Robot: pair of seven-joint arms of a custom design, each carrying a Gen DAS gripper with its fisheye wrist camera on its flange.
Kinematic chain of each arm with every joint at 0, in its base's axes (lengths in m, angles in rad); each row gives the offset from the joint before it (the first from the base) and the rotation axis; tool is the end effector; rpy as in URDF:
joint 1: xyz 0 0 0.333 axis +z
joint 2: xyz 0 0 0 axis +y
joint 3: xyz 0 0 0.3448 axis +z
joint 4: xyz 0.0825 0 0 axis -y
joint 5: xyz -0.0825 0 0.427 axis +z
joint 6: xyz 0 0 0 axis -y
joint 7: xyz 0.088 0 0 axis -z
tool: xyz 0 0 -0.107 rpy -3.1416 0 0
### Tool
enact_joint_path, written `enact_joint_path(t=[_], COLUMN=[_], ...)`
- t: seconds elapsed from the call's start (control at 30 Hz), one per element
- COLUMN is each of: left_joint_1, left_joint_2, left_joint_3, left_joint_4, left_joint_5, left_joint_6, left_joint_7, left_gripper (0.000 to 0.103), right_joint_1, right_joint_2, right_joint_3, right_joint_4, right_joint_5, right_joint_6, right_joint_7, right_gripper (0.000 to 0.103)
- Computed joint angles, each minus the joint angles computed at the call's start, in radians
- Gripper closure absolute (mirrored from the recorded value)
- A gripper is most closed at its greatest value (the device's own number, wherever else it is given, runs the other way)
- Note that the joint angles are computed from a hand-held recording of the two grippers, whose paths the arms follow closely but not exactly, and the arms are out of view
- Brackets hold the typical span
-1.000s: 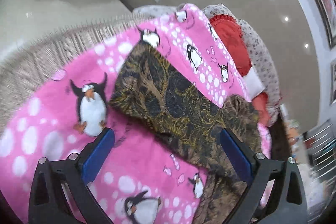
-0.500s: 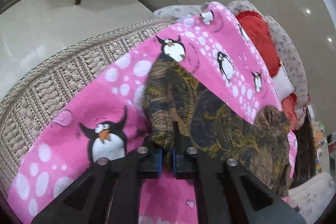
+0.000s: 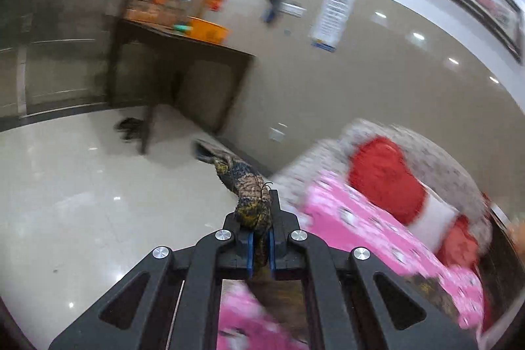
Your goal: Fold small clothes
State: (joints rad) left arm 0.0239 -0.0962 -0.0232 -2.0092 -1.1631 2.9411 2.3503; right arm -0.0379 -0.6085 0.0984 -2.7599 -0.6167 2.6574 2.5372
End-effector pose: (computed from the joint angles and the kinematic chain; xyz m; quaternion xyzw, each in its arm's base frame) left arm 0.6028 0.0595 0.6019 -0.6633 0.5118 -0.4898 0.2413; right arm 0.3978 0.0394 0.4406 -0.5110 0.7955 -0.2846 0.1584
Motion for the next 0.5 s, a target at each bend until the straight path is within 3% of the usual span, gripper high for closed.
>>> enact_joint_path(t=[0.13,0.27,0.4,0.5], left_joint_1=[-0.072,-0.155,-0.22,-0.256], left_joint_2=[-0.026,-0.008,0.066,0.126], left_joint_3=[-0.029,-0.093,-0.161,-0.203], left_joint_4=[-0.025,-0.059,-0.063,-0.084], left_joint_5=[-0.102,-0.165,-0.146,0.083], left_joint_6=[-0.202,-0.367,-0.398,-0.346], left_joint_7=[0.191,0.293,0.293,0.169], left_gripper=[0.103,0.103,0.103,0.103], right_joint_1=[0.0,-0.001,-0.002,-0.002], right_joint_2=[0.0,0.001,-0.001,-0.003], right_joint_3=[0.002,0.004,0.003,0.001], right_joint_4=[0.002,0.002,-0.001,-0.002], right_joint_5=[0.001,-0.001,-0.002,0.0], right_joint_6=[-0.003,0.0,0.006,0.008], right_joint_7=[0.001,0.003,0.005,0.003], right_gripper=[0.0,0.0,0.0,0.0])
